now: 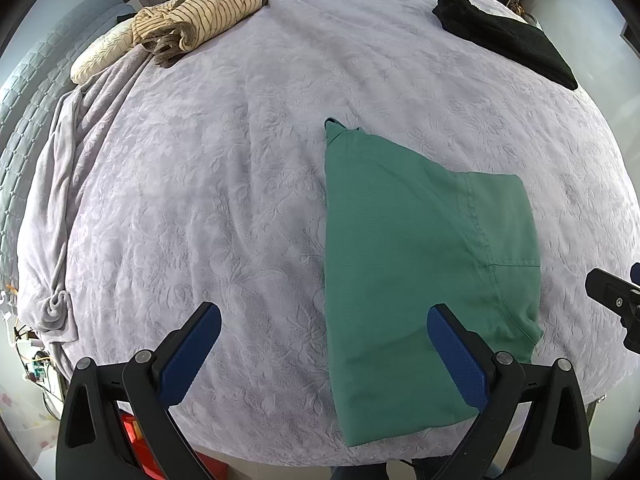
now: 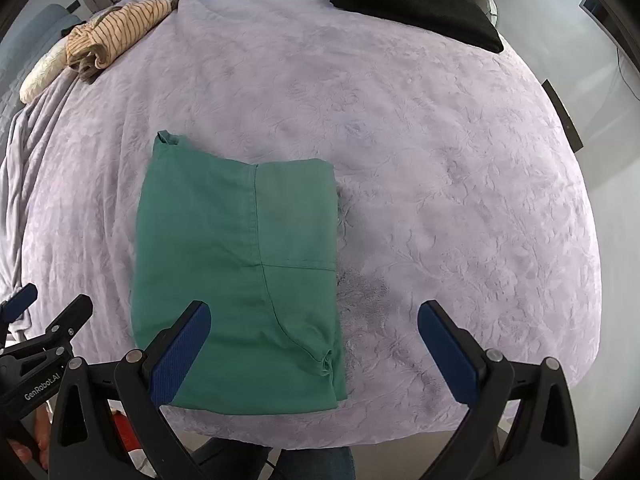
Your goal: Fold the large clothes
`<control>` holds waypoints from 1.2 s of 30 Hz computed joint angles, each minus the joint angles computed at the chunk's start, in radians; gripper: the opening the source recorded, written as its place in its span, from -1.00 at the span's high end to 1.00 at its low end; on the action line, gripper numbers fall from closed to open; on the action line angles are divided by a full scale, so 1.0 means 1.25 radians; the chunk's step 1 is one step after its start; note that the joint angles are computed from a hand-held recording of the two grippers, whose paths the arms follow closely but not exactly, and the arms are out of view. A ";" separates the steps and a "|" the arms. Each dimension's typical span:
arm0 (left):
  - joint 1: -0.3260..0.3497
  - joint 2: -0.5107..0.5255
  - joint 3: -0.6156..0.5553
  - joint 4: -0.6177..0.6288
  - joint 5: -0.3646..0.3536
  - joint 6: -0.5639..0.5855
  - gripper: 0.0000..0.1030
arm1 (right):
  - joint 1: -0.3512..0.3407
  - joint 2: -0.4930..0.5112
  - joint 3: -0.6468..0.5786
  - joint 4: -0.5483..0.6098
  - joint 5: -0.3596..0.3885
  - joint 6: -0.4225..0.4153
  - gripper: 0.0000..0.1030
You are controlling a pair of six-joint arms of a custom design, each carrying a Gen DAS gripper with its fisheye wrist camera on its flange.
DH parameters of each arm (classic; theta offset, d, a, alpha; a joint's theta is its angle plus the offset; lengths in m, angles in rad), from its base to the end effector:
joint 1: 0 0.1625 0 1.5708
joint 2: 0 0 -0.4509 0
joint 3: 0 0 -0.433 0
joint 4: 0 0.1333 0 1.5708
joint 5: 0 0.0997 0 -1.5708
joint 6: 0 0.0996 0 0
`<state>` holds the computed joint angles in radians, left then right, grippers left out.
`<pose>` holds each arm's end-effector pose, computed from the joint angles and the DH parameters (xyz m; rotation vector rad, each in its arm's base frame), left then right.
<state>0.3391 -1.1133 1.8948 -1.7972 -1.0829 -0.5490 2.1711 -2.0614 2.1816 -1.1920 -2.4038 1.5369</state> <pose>-0.4540 -0.3510 0.1347 0.9695 2.2175 -0.0343 0.2033 -0.1915 0.4018 -0.7913 -2.1278 0.5981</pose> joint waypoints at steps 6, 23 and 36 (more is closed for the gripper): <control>0.002 -0.001 -0.001 0.000 0.000 0.006 -1.00 | 0.001 0.001 0.001 -0.004 0.001 0.002 -1.00; 0.000 0.000 -0.002 0.003 0.000 0.002 -1.00 | 0.002 0.000 0.002 -0.008 0.002 0.003 -1.00; -0.001 0.003 -0.004 0.003 0.000 0.000 -1.00 | 0.003 0.000 0.003 -0.009 0.006 0.005 -1.00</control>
